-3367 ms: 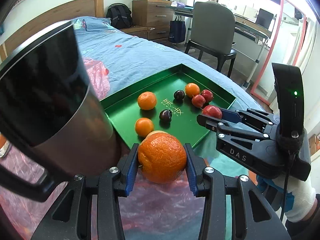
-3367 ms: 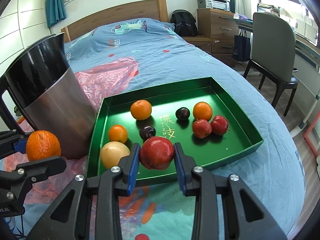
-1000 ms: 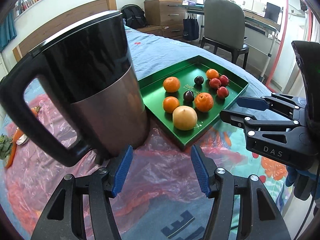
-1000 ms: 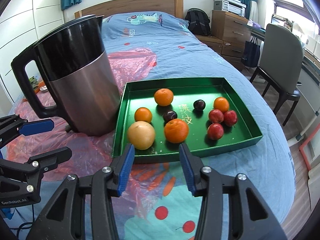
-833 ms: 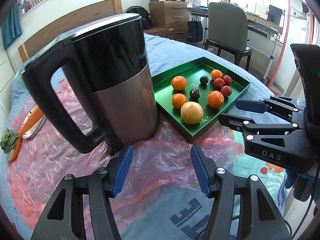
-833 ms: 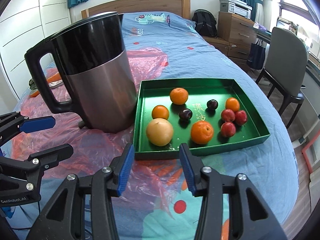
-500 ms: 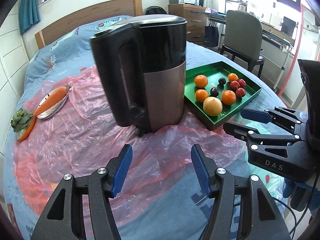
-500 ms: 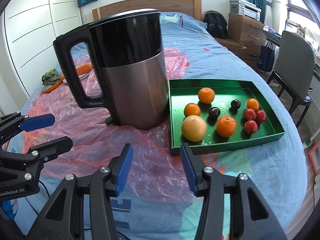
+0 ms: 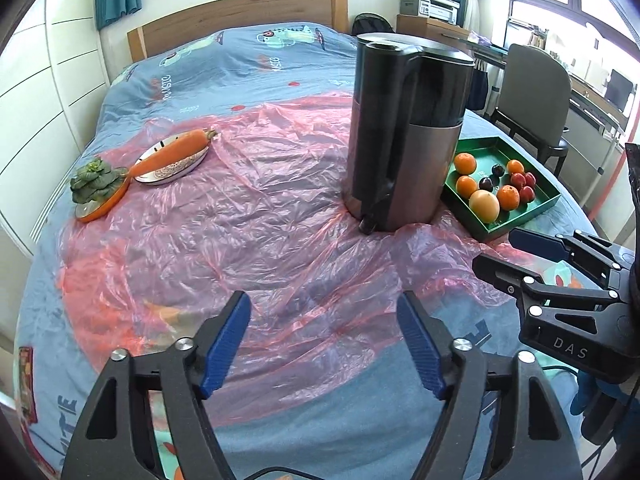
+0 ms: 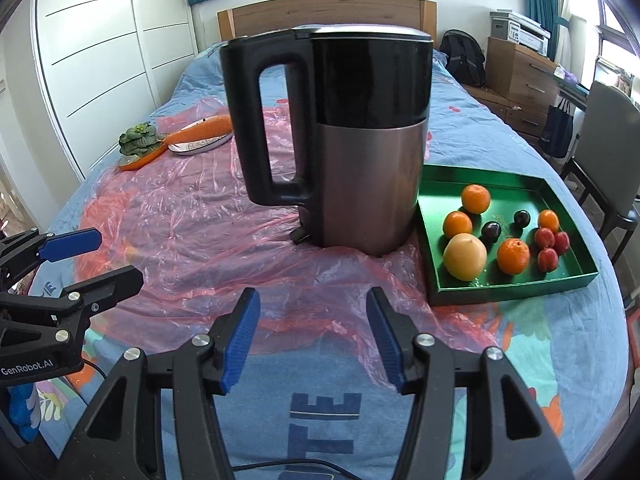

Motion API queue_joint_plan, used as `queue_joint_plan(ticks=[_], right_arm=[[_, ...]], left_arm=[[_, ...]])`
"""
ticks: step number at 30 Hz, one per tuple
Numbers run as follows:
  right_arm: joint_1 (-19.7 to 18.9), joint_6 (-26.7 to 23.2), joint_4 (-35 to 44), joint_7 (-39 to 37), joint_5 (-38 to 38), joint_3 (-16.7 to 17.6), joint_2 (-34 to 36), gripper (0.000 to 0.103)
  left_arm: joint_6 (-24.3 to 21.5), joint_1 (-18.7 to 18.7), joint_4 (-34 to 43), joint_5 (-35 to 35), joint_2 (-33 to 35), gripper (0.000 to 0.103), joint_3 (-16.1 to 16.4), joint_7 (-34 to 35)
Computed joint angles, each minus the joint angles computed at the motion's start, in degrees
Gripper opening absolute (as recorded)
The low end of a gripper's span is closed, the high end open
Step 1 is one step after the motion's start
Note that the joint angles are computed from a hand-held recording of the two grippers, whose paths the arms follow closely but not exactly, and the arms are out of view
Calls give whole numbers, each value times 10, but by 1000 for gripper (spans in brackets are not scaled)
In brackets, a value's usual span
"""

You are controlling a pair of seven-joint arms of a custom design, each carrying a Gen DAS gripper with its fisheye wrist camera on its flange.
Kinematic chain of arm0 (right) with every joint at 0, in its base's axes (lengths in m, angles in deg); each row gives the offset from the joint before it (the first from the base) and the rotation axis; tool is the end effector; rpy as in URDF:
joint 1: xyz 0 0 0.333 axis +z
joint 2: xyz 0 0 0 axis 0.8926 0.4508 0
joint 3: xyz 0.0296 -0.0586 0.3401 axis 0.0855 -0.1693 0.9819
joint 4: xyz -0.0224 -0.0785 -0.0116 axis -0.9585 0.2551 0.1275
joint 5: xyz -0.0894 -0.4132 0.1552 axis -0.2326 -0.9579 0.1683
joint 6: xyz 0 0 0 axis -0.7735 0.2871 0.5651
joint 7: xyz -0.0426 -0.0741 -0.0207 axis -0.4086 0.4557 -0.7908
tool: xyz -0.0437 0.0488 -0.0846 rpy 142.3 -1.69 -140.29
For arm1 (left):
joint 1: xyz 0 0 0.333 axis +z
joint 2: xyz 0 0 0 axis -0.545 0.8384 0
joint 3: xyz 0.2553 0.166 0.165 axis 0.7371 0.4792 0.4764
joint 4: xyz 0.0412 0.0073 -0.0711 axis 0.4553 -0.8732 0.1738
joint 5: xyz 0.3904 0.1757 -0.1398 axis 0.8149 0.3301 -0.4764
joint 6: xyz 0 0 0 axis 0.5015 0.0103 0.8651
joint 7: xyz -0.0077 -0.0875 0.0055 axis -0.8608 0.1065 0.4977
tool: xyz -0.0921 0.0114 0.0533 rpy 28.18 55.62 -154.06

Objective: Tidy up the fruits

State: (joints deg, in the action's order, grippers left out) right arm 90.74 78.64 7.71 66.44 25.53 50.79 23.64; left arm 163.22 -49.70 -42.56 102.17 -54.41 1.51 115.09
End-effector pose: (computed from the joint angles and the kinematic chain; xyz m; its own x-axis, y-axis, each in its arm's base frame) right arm 0.7108 0.4666 0.5655 0.5516 -0.8312 -0.0703 -0.6489 -0.3745 -0.6623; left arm 0.6320 -0.3052 0.5656 0.1048 -0.9944 -0.0155 -0.7589 -0.0699 -0.6474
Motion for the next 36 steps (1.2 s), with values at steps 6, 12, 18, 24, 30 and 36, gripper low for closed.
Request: queue_joint_plan(ticks=[6, 12, 18, 24, 30, 36], right_arm=[[14, 26, -32, 23, -22, -9, -25, 103], [21, 52, -66, 51, -53, -17, -50, 103], [24, 75, -90, 85, -86, -25, -68, 103], [22, 94, -112, 117, -108, -30, -83, 103], [16, 93, -117, 127, -117, -28, -89, 103], [14, 86, -115, 130, -124, -29, -88, 103]], left_arm=[[11, 7, -33, 20, -32, 84, -4, -31], [13, 16, -56, 38, -55, 88, -15, -64], [1, 22, -67, 47, -68, 88, -25, -92], [0, 26, -70, 41, -72, 88, -30, -87], [-2, 22, -60, 55, -66, 88, -34, -90], [5, 20, -57, 38, -60, 88, -30, -84]])
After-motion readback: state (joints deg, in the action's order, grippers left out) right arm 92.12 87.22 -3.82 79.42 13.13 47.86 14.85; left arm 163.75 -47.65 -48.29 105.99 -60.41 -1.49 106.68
